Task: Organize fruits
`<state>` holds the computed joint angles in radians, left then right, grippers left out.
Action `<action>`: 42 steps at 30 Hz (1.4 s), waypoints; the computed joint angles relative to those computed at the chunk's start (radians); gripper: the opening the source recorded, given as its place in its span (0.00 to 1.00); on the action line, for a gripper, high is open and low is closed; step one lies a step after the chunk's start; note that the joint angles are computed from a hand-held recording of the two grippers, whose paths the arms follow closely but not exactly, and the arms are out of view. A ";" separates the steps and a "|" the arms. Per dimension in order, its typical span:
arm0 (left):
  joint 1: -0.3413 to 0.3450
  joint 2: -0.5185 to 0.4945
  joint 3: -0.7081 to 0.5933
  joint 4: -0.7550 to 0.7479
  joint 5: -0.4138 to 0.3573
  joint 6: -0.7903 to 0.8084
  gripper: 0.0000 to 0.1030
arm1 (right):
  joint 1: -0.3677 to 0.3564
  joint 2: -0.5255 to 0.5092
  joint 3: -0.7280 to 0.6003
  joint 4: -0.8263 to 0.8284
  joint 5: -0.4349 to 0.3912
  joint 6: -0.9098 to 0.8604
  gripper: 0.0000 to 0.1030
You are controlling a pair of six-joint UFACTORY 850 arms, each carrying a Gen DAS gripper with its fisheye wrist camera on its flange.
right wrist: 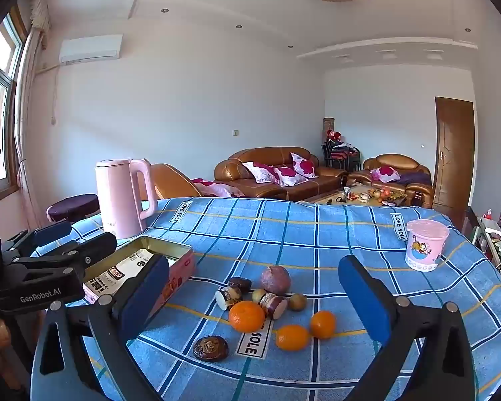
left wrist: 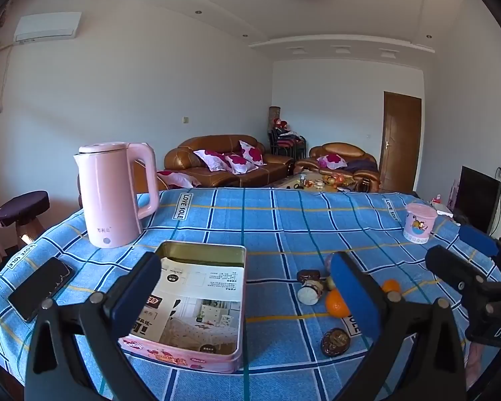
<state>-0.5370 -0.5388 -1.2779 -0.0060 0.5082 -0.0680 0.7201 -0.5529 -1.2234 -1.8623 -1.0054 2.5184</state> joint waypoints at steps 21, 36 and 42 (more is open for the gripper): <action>0.003 -0.017 -0.021 0.025 -0.015 0.011 1.00 | -0.004 -0.006 -0.002 -0.011 0.024 0.015 0.99; -0.003 -0.013 -0.005 0.003 -0.003 0.048 1.00 | -0.003 -0.015 0.001 -0.017 0.046 0.045 0.99; -0.005 -0.013 -0.002 0.000 0.000 0.051 1.00 | -0.003 -0.015 0.004 -0.018 0.046 0.053 0.99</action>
<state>-0.5422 -0.5522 -1.2794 -0.0057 0.5083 -0.0168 0.7166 -0.5681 -1.2199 -1.8802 -0.9595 2.5711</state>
